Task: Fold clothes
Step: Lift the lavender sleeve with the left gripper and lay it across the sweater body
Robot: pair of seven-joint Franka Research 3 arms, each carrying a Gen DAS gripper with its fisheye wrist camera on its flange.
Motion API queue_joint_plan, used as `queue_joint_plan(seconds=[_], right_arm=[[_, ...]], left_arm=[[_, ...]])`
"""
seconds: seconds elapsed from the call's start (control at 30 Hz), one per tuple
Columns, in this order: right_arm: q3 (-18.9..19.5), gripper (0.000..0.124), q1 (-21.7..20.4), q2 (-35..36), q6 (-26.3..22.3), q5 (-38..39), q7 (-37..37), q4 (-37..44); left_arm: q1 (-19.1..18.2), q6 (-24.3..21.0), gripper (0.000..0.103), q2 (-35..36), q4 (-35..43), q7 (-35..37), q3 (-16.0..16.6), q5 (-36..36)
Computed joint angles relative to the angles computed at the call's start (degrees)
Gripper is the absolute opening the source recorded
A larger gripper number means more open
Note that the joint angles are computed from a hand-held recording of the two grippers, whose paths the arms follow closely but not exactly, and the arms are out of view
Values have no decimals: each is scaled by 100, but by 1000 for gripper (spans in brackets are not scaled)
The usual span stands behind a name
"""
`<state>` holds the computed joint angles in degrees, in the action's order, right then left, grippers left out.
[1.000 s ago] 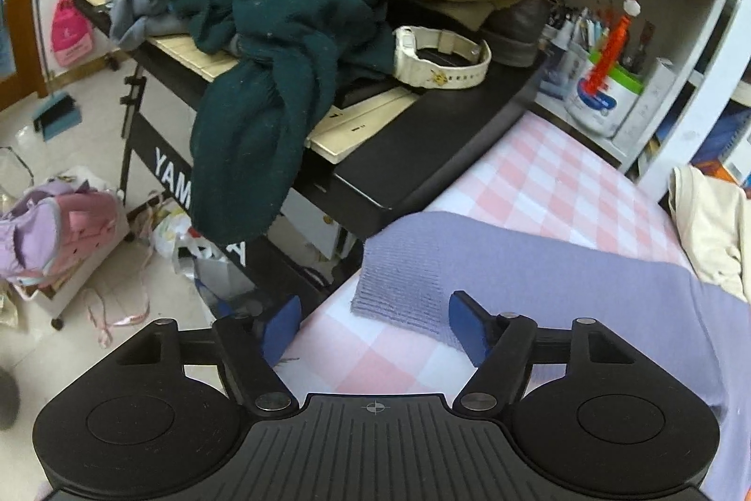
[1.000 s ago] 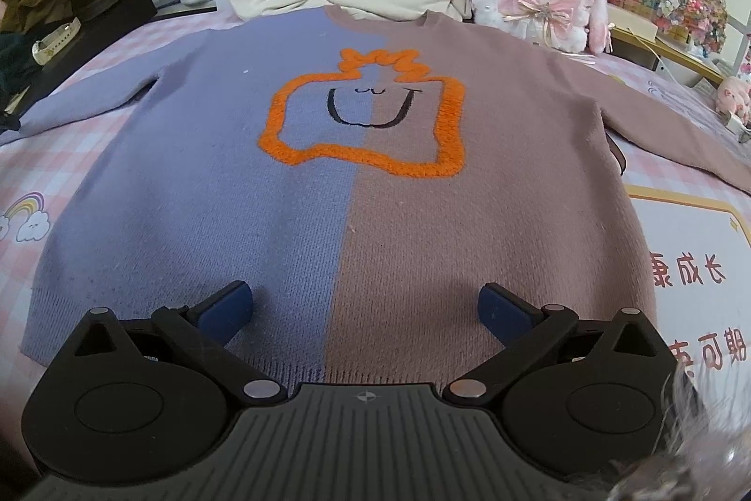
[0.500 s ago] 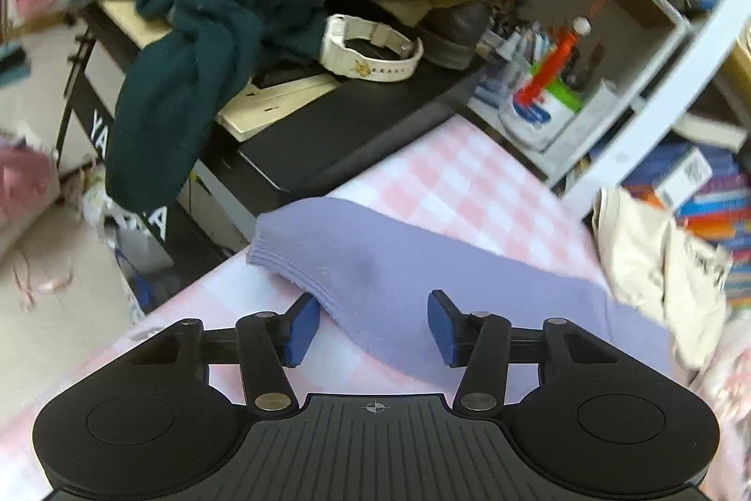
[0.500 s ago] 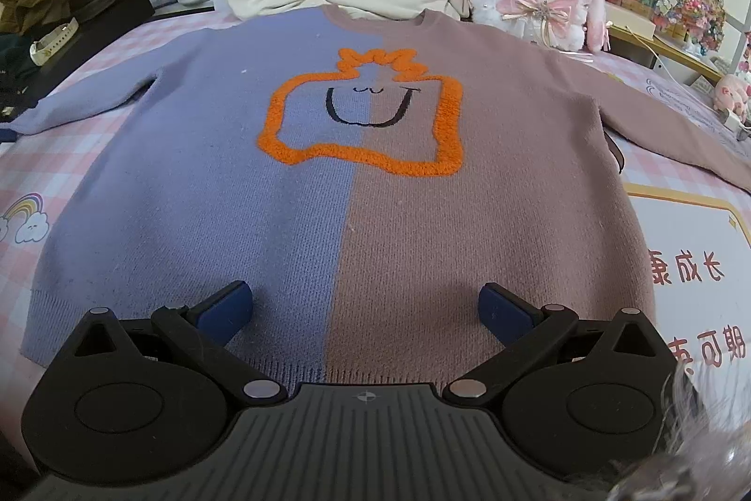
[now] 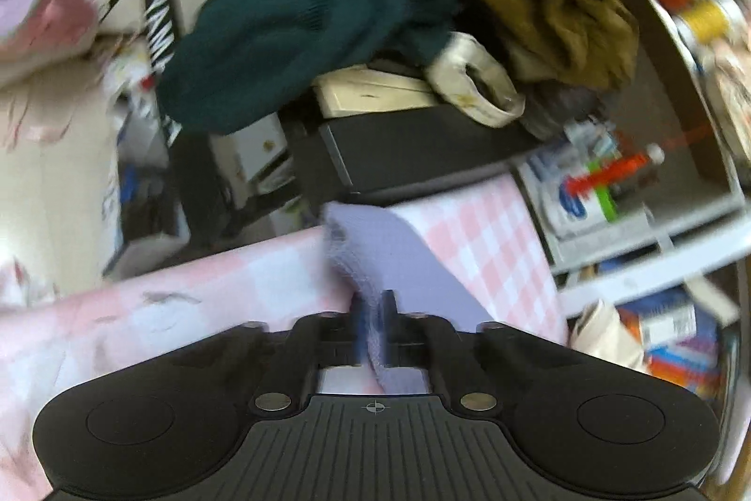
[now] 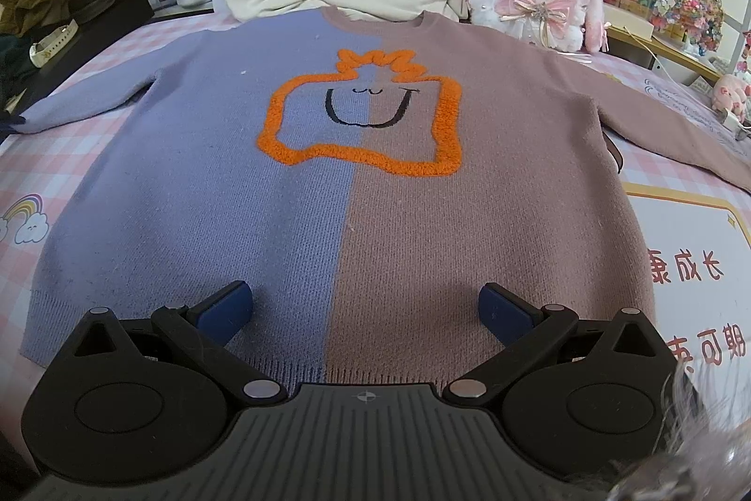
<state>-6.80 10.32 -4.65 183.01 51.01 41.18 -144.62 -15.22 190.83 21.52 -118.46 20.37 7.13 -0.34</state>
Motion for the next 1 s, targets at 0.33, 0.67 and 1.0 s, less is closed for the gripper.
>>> queue_joint_plan(seconds=[0.33,0.67,1.0], right_arm=[[-2,103,16,-3,16,57,-53,-2],[160,103,-491,-158,-506,-1208,649,-17],[-445,103,-291,-301,-865,-99,-1345,263]], left_arm=[[-1202,689,2,-69,230,1678,1026,81],[-738,602,2,92,1028,3064,25,675],[-1773,97,2,661,1968,3640,429,77]])
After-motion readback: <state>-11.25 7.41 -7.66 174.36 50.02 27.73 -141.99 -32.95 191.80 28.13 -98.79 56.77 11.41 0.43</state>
